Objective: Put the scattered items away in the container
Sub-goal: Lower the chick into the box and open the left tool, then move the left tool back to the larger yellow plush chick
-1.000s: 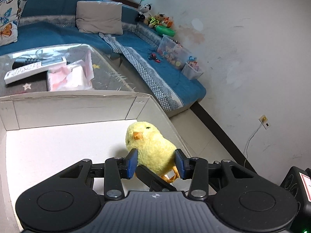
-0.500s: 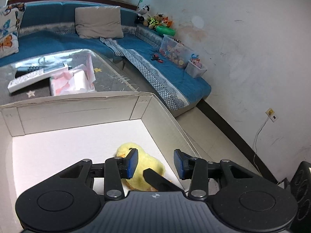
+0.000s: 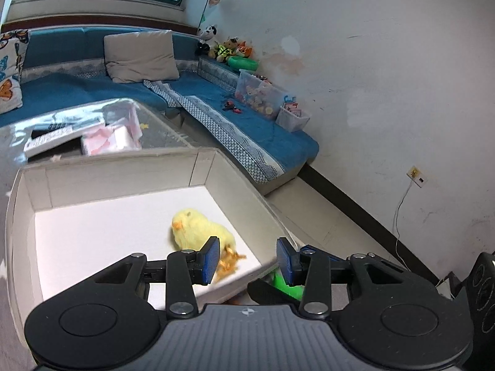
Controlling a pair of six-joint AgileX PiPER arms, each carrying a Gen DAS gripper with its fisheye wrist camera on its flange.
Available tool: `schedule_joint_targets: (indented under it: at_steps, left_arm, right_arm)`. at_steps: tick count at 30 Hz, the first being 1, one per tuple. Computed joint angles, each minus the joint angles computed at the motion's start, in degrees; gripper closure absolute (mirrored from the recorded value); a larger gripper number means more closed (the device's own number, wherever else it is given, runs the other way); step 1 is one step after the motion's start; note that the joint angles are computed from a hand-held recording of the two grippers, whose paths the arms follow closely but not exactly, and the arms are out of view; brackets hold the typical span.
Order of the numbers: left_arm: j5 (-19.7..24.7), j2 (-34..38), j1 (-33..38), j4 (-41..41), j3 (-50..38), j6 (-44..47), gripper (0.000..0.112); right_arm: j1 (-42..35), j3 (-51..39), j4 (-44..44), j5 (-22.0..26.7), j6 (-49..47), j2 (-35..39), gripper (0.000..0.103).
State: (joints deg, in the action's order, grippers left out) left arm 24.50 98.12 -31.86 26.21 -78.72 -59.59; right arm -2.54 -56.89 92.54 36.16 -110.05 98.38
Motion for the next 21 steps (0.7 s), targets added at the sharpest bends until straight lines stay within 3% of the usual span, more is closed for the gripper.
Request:
schedule_joint_targets:
  at_steps: [3,12,17,21]
  left_arm:
    - [-0.06,-2.02,-1.47,4.79,3.05,-5.25,0.070]
    - [0.04,-9.71,-4.09,17.85,13.47,-22.43,0.070]
    - [1.58,-12.70,-5.56,21.79,17.99,-28.63,0.070]
    - [0.16,-14.24,-5.81,23.33,21.27,-32.61,0.070]
  right_arm:
    - [-1.17,3.48,0.88,1.62,-1.93,-2.21,0.033]
    - [-3.98,10.80,0.41,6.66,-4.71,-7.11,0.016]
    - [-3.69,14.58,-0.09,7.75,-6.85,-8.66,0.016]
    - [-1.92,17.17,1.47,7.08,-8.72,-9.74,0.016]
